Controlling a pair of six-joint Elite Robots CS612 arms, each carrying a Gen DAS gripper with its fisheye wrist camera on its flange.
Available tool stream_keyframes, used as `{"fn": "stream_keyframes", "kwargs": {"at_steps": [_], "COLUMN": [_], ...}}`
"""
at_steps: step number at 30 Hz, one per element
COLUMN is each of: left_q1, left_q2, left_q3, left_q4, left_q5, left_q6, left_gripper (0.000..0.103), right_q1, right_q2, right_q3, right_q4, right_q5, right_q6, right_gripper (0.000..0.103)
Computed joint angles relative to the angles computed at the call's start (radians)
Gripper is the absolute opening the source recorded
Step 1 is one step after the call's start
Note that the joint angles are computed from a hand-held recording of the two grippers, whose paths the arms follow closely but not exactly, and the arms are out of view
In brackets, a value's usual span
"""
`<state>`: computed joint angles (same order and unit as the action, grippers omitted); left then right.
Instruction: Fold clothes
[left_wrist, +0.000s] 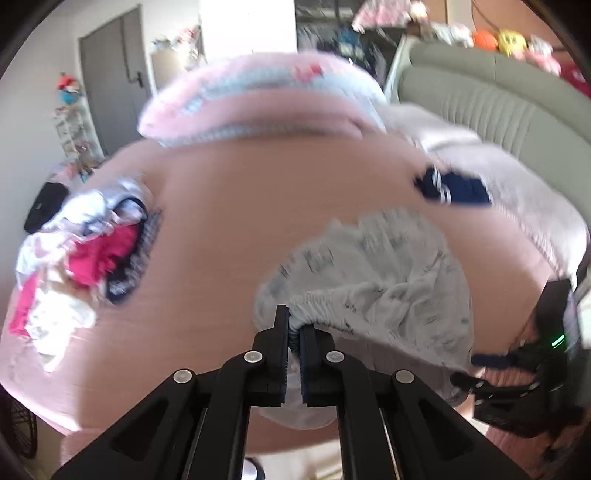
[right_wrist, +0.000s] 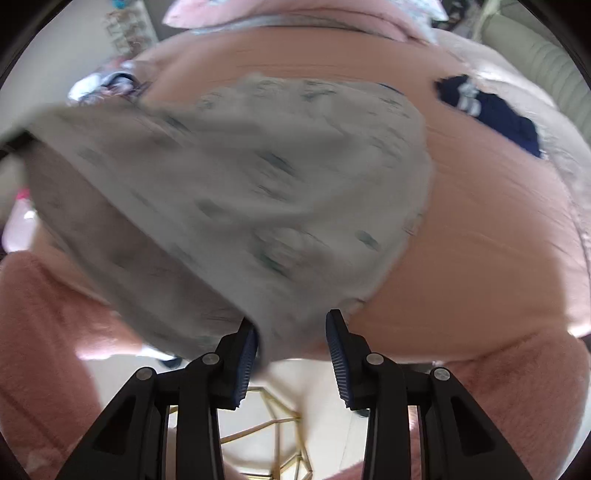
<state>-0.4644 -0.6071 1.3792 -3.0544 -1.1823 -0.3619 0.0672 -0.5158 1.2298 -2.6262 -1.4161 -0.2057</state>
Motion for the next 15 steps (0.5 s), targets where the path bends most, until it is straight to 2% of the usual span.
{"fn": "stream_keyframes", "kwargs": {"at_steps": [2, 4, 6, 9, 11, 13, 15], "left_q1": [0.004, 0.009, 0.016, 0.024, 0.023, 0.011, -0.004], "left_q2": [-0.014, -0.008, 0.007, 0.033, 0.045, 0.055, 0.066], "left_q3": [0.026, 0.029, 0.011, -0.023, -0.027, -0.033, -0.047], "left_q4": [-0.029, -0.007, 0.087, 0.245, 0.262, 0.278, 0.316], "left_q5": [-0.019, -0.065, -0.137, -0.285, -0.364, -0.346, -0.271], "left_q6": [0.015, 0.012, -0.019, -0.051, -0.070, -0.057, -0.049], "left_gripper": [0.007, 0.007, 0.007, 0.007, 0.007, 0.008, 0.008], "right_q1": [-0.022, -0.031, -0.039, -0.050, -0.050, -0.046, -0.041], "right_q2": [-0.010, -0.022, -0.038, -0.056, -0.067, -0.076, -0.080], "right_q3": [0.015, 0.035, 0.055, 0.073, 0.086, 0.103, 0.114], "right_q4": [-0.055, -0.153, -0.251, -0.316, -0.344, -0.365, -0.377], "right_q5": [0.055, 0.043, 0.035, 0.073, 0.081, 0.073, 0.065], "right_q6": [0.086, 0.146, 0.189, 0.225, 0.227, 0.208, 0.203], "right_gripper": [0.035, 0.023, 0.021, 0.020, 0.020, 0.020, 0.020]}}
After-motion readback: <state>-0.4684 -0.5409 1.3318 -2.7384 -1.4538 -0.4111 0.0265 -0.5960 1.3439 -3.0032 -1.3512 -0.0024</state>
